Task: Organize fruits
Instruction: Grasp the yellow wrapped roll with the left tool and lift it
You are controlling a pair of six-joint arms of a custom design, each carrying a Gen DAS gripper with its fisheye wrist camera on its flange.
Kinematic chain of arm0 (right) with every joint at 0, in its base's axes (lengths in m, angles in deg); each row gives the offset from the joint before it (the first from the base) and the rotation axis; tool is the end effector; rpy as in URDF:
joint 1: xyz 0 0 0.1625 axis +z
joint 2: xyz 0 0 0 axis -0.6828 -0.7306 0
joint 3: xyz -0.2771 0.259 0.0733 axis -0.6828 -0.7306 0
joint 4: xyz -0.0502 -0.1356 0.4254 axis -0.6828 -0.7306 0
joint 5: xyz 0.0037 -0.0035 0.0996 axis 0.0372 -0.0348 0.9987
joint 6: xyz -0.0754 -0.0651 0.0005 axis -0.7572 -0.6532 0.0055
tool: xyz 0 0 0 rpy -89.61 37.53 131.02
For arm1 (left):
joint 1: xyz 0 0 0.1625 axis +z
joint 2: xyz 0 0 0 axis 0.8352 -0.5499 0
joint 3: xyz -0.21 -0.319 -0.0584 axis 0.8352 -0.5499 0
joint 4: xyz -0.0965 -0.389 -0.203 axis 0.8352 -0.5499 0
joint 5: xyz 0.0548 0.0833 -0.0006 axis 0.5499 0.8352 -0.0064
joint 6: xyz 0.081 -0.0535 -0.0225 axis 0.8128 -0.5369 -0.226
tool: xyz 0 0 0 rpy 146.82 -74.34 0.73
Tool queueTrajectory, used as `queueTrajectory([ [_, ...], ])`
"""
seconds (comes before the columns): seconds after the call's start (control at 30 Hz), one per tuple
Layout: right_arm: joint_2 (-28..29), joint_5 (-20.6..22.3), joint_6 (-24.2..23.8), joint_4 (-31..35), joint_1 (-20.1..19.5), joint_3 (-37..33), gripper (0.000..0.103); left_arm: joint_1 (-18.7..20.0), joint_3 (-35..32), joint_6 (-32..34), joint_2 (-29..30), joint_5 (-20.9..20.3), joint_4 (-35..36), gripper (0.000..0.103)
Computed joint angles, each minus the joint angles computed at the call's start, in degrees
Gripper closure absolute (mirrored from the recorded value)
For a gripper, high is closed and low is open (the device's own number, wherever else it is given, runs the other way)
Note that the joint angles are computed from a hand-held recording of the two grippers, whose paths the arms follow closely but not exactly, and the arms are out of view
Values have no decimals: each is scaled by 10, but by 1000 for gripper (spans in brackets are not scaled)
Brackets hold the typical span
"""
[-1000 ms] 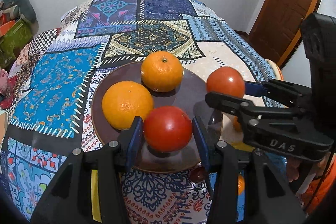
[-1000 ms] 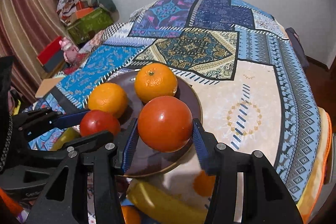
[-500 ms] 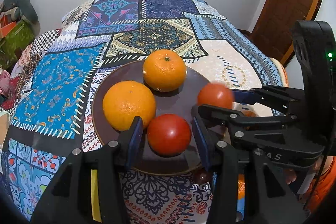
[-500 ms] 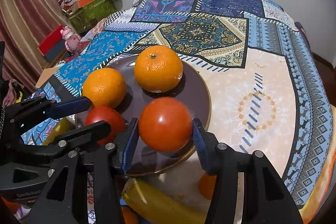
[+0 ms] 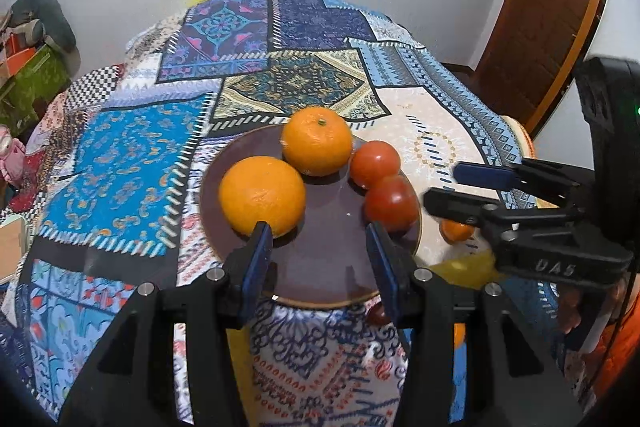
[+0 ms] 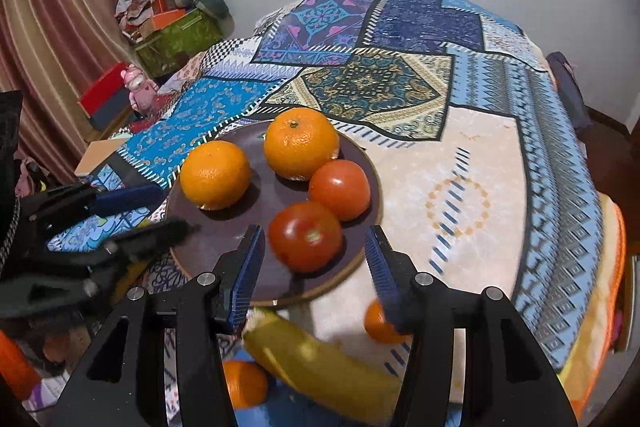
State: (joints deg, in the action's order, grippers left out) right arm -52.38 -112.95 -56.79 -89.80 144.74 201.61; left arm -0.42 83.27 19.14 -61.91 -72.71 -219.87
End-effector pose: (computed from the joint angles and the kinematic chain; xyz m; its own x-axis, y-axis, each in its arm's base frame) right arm 0.1986 -0.5413 0.1532 -0.8255 -0.1474 0.5448 -0.4182 0.8079 -0.4152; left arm -0.1985 -0.6271 0.0961 -0.6953 0.4852 -0.5302 0.6681 0.7082 -0.2282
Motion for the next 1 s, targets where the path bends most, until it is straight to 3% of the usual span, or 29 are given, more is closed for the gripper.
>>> queueTrajectory([
  [0.47, -81, -32, 41, 20, -7, 101, 49, 20, 68, -29, -86, 60, 39, 54],
  [0.67, -60, -46, 31, 41, -9, 92, 49, 31, 85, -35, -96, 60, 57, 53],
  [0.87, -40, -48, 17, 67, -15, 63, 32, 34, 81, -40, -81, 46, 65, 53],
  [1.0, -28, -54, 8, 85, -18, 47, 30, 39, 72, -47, -68, 41, 77, 53],
])
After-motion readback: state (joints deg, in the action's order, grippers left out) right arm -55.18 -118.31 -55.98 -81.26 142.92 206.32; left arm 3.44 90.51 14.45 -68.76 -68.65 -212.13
